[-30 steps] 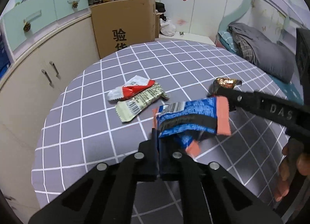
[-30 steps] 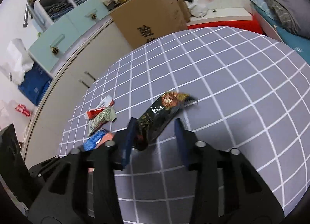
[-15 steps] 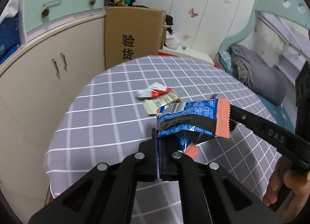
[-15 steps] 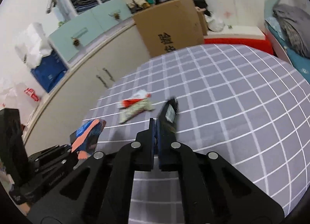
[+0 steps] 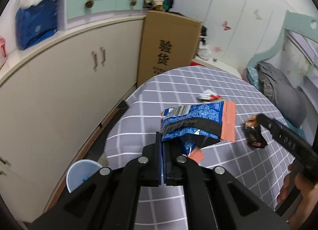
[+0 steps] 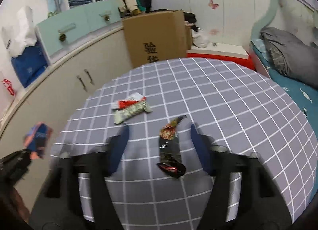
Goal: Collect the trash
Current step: 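Grasp the blue-orange snack wrapper with the left tool while the right grasps the dark chocolate wrapper, then carry both wrappers over the wastebasket and open the left tool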
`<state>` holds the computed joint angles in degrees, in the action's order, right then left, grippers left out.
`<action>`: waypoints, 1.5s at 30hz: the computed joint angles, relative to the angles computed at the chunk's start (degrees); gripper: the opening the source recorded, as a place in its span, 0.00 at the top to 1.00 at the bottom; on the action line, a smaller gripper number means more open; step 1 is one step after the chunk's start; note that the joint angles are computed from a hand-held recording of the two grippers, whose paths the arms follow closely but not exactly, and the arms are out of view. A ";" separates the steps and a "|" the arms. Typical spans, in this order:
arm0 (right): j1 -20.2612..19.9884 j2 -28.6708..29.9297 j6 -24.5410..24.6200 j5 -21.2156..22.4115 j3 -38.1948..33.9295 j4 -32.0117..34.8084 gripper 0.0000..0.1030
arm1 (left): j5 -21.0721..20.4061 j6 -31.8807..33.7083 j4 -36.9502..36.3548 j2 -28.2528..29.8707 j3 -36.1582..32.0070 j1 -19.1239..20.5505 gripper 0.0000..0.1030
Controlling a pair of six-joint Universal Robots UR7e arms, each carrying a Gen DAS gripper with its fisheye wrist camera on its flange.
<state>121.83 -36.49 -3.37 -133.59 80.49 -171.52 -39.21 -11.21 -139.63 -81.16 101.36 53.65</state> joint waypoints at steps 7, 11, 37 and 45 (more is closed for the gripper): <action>-2.22 0.75 4.35 -0.34 -1.81 10.73 0.73 | 1.44 -0.88 0.04 -1.10 0.42 0.96 0.99; -1.92 0.79 2.91 1.68 -1.63 11.17 0.80 | 1.26 -0.85 -0.04 -2.14 0.88 1.62 0.99; 10.89 23.24 -2.15 22.46 -21.85 25.20 0.81 | 0.75 -5.55 4.94 -18.32 8.45 16.09 0.99; 10.51 30.91 0.13 22.92 -27.81 32.15 0.81 | -4.66 -6.92 5.68 -18.25 10.35 26.30 0.99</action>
<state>132.34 -5.57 -3.24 -110.67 52.68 -139.37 -43.87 -18.14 -133.95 -99.42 111.71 79.95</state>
